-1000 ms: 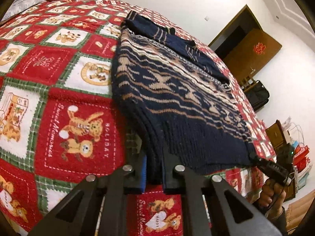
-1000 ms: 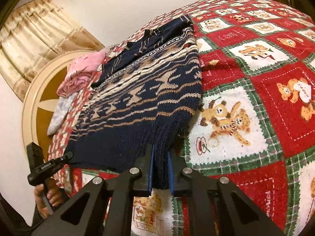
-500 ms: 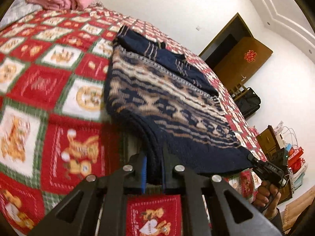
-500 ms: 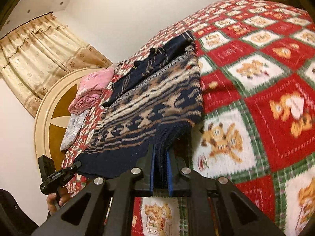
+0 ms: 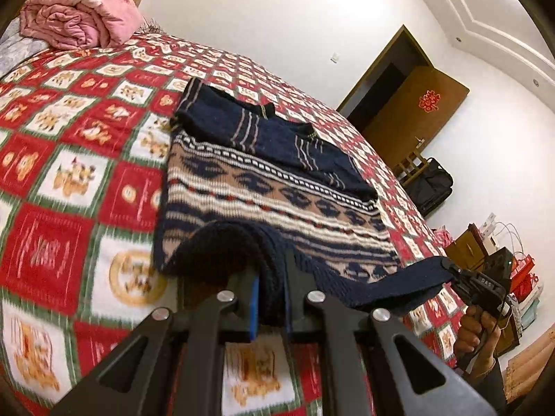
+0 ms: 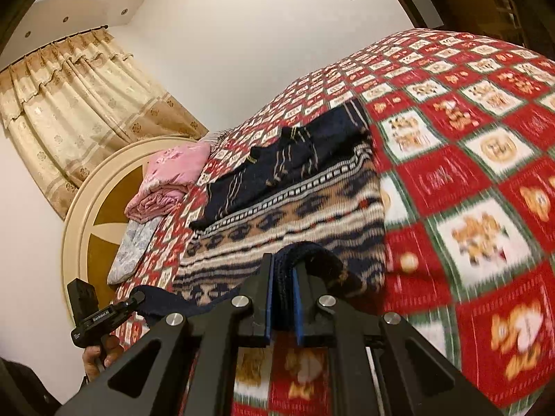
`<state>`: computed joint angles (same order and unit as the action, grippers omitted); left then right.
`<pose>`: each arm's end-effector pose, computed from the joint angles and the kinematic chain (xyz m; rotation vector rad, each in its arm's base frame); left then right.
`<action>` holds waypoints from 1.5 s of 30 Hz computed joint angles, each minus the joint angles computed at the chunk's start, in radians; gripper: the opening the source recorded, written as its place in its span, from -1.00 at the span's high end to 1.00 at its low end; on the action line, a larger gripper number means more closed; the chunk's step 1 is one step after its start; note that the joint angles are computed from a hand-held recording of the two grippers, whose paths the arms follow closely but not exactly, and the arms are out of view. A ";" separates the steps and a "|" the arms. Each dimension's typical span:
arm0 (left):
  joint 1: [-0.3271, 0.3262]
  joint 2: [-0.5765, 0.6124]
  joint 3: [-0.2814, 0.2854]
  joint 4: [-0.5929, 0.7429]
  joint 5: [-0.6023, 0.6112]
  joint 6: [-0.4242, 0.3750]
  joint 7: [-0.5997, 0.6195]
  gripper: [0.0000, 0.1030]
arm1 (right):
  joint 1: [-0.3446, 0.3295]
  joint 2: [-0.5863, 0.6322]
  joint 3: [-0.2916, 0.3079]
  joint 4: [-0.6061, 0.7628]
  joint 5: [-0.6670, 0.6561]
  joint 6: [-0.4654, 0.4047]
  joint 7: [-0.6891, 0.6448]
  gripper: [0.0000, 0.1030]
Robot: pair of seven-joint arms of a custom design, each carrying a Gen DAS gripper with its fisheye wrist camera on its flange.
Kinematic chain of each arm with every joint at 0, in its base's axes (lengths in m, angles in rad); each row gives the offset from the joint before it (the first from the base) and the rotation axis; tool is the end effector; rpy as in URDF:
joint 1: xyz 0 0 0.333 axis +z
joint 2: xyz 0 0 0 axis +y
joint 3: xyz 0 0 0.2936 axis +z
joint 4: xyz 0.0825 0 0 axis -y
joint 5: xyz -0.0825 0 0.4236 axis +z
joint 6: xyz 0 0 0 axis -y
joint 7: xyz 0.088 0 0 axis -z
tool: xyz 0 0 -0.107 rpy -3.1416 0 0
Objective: Fold small clothes
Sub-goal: 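Lift the hem with both grippers and fold it over toward the collar, then lower the folded hem onto the collar and open both grippers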
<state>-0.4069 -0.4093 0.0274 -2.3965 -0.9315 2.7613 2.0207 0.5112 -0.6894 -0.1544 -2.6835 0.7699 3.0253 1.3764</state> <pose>0.4870 -0.1571 0.5084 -1.8550 2.0127 -1.4191 0.4206 0.0986 0.5060 -1.3213 1.6004 -0.1864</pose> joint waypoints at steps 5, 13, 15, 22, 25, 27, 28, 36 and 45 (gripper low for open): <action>0.033 0.101 -0.008 0.126 0.013 -0.029 -0.010 0.79 | -0.001 0.122 -0.015 0.130 -0.016 -0.006 -0.028 0.83; 0.138 0.306 -0.092 0.368 0.074 -0.044 -0.039 0.79 | -0.036 0.366 -0.029 0.400 0.060 -0.079 -0.112 0.83; 0.169 0.363 -0.115 0.431 0.111 -0.061 -0.072 0.79 | -0.066 0.427 -0.013 0.464 0.067 -0.102 -0.113 0.83; 0.250 0.552 -0.183 0.660 0.290 -0.101 -0.201 0.79 | -0.171 0.621 0.049 0.691 0.033 -0.165 -0.084 0.83; 0.266 0.633 -0.202 0.760 0.393 -0.105 -0.259 0.79 | -0.218 0.703 0.079 0.788 -0.019 -0.187 -0.043 0.83; 0.277 0.694 -0.213 0.836 0.446 -0.120 -0.301 0.79 | -0.245 0.757 0.097 0.851 -0.058 -0.199 -0.014 0.83; 0.279 0.724 -0.215 0.874 0.478 -0.127 -0.323 0.79 | -0.258 0.789 0.105 0.889 -0.082 -0.207 0.005 0.83; 0.278 0.981 -0.237 1.225 0.705 -0.232 -0.470 0.79 | -0.337 1.026 0.152 1.166 -0.256 -0.287 0.154 0.83; 0.243 1.290 -0.243 1.657 0.850 -0.420 -0.589 0.75 | -0.395 1.285 0.181 1.476 -0.365 -0.421 0.274 0.82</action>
